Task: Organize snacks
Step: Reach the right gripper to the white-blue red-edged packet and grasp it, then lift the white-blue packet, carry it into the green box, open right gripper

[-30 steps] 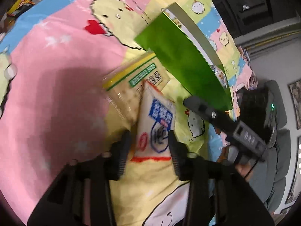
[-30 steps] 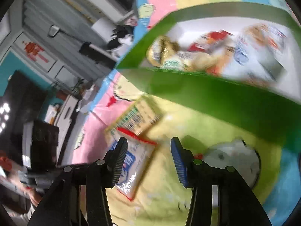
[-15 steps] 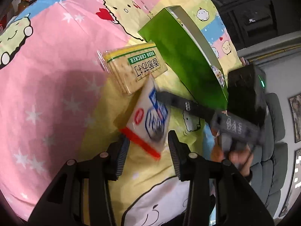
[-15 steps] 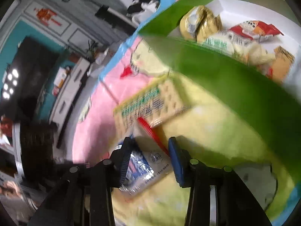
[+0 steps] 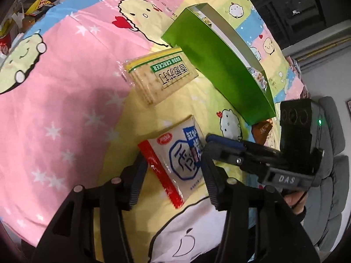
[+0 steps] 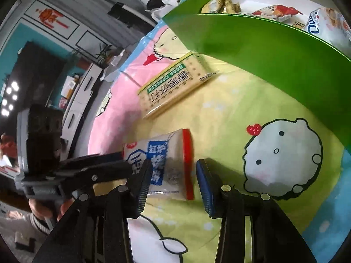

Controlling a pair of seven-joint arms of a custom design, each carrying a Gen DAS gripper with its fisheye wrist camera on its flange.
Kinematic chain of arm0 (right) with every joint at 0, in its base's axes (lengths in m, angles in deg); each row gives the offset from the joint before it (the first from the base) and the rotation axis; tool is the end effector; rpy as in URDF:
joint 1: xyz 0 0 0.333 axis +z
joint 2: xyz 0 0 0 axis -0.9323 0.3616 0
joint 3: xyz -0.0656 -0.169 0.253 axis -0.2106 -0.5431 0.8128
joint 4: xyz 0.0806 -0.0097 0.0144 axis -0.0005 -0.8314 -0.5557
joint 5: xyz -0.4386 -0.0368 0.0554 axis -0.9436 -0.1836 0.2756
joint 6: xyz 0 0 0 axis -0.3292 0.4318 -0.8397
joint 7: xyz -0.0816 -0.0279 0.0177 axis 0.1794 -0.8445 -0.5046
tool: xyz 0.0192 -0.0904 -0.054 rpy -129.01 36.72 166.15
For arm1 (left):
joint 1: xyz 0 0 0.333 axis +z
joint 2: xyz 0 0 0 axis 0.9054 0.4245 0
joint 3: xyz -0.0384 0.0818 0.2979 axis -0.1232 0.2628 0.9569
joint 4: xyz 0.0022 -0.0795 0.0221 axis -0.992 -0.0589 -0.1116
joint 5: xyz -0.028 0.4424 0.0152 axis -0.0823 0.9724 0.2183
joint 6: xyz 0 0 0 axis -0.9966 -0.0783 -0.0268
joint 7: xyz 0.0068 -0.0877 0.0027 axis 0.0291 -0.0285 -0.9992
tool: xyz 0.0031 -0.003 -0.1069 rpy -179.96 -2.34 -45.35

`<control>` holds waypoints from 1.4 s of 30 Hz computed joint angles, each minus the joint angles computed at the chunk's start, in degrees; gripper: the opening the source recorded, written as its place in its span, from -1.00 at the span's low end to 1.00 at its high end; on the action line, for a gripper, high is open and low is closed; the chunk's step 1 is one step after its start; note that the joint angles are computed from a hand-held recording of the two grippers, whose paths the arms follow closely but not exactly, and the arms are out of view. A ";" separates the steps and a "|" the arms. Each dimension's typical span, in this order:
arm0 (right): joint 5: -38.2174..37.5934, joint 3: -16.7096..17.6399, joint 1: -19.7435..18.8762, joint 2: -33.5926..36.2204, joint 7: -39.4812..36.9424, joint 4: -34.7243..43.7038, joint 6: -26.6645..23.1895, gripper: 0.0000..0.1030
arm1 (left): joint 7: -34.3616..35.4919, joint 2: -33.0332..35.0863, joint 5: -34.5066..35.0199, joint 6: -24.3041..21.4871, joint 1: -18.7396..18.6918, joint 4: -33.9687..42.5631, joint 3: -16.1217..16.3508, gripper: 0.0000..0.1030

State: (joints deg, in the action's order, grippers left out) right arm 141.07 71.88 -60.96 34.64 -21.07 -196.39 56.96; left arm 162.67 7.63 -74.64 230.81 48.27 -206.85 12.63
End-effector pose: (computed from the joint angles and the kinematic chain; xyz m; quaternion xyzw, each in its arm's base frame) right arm 0.5227 0.0710 0.2805 -0.7612 0.5619 0.1109 0.3043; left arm 0.4587 -0.1909 0.3095 0.6702 -0.6586 0.3268 0.1020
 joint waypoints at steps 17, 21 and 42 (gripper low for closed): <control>3.97 0.72 3.69 -3.16 -7.40 -4.97 6.96 -0.54 | 0.34 1.04 2.41 7.46 -3.14 -1.14 -1.17 -0.51; 9.88 -0.18 4.05 -4.48 -9.58 -6.75 6.50 -0.60 | 1.72 0.11 1.18 7.58 -3.25 -1.77 -1.25 -0.52; 20.78 -3.57 7.09 -13.43 -15.69 -8.85 18.27 -0.64 | 11.21 4.84 -0.65 9.42 -3.65 9.82 -2.27 -0.52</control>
